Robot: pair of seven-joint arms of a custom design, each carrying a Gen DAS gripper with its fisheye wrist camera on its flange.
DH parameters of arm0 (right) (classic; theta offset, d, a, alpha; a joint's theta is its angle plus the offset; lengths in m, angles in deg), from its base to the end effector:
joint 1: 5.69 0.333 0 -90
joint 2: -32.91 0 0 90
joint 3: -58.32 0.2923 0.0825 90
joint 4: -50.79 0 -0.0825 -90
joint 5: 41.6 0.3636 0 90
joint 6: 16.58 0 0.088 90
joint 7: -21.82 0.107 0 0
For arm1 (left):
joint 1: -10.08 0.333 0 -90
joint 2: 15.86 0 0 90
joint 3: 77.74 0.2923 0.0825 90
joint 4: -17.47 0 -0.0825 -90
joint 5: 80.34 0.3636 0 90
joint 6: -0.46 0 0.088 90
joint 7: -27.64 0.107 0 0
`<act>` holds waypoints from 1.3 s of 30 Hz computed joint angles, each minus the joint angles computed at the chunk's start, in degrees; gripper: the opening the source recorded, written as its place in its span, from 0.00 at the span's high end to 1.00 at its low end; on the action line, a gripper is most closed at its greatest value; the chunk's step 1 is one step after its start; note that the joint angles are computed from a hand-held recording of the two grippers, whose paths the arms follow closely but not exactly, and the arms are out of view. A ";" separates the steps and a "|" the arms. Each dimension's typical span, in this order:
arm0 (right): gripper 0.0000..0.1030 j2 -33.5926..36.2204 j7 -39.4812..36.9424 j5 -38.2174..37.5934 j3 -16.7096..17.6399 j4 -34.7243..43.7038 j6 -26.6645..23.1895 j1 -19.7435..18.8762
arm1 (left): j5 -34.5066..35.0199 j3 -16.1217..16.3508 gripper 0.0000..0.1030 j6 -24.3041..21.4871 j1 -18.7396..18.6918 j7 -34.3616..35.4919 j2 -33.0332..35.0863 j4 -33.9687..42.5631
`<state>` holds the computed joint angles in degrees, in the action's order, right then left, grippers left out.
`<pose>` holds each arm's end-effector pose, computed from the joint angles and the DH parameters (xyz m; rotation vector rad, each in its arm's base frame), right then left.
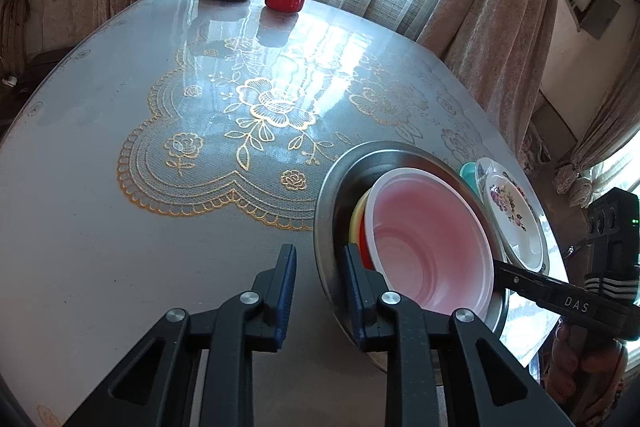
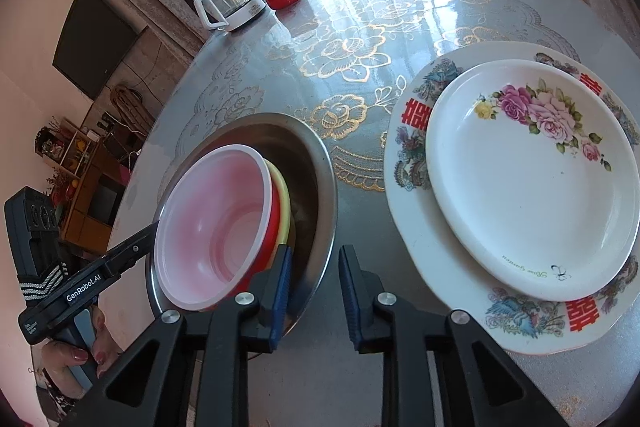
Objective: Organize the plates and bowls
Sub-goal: 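Grip the steel basin rim with the left tool while the right tool grips it too, then lift the steel basin with both tools and carry it over the plate stack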
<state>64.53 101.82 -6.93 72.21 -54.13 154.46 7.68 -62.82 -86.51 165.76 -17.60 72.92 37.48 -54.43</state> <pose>0.6100 0.2495 0.2885 -1.7464 1.7403 -0.0354 0.6274 -0.4355 0.2783 -1.9801 2.0129 -1.0334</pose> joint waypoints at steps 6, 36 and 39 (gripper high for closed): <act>0.80 0.63 2.57 -3.11 -2.81 0.84 0.79 2.88 | -0.69 -2.07 0.86 0.30 1.20 3.76 0.56 0.51; 0.85 -5.06 -10.94 4.71 11.74 -6.83 11.28 -10.54 | 1.76 1.22 0.85 10.44 -2.35 3.52 1.39 3.41; 0.85 -6.04 -13.58 6.74 16.56 -8.63 13.86 -15.33 | 0.34 -1.24 0.86 6.84 -2.12 5.76 5.10 10.52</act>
<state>58.49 88.23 -0.19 88.77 -62.76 168.32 -7.65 -62.48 -87.75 172.59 -19.72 78.69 42.58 -43.92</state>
